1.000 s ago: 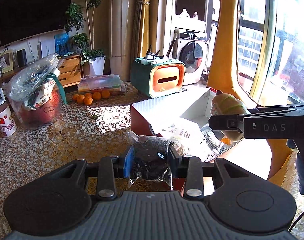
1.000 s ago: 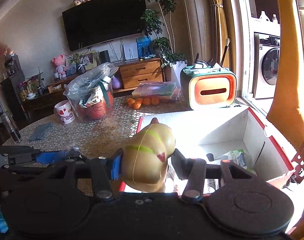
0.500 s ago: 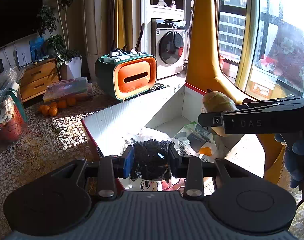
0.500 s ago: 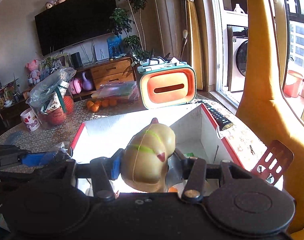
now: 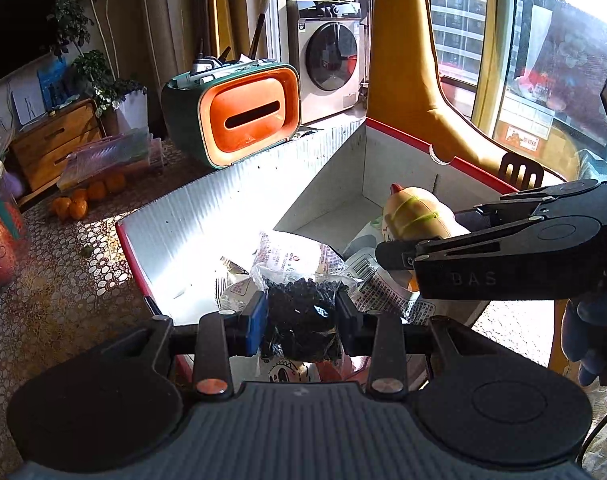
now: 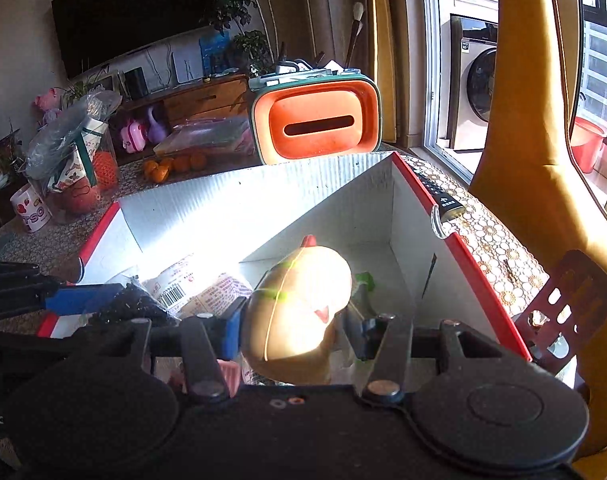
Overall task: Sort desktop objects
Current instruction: 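Carry the black bag in left tool to the box while right tool carries the toy, then open left tool to drop the black bag in the box while right tool drops the toy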
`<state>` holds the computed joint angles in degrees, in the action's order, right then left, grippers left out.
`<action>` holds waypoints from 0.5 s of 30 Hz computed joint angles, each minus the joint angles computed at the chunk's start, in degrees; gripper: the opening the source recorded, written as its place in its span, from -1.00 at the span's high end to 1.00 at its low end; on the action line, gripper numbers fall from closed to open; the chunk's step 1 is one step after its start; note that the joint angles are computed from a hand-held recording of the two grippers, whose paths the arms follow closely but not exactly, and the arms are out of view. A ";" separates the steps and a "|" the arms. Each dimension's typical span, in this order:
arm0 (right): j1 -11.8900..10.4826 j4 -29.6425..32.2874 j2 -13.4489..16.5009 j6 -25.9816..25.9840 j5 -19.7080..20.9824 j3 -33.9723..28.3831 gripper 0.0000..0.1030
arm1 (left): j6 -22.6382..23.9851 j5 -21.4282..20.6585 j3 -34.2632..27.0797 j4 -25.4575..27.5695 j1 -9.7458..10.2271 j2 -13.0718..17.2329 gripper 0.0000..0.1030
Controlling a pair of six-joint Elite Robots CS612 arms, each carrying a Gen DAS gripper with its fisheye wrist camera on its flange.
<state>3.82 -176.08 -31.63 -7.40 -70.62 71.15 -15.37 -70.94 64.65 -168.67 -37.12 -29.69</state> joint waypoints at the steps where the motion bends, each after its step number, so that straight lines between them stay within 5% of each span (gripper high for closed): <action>1: 0.07 0.38 0.10 -0.41 -0.06 -0.13 0.03 | 0.09 -0.19 -0.16 0.30 0.02 0.09 0.31; 15: 0.46 4.13 0.82 -3.13 -1.09 -1.41 -0.02 | -0.74 -3.46 -1.77 3.48 0.73 0.87 0.31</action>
<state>4.29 -171.94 -30.81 -10.53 -71.71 69.74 -16.11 -74.40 62.87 -165.19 -36.39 -28.82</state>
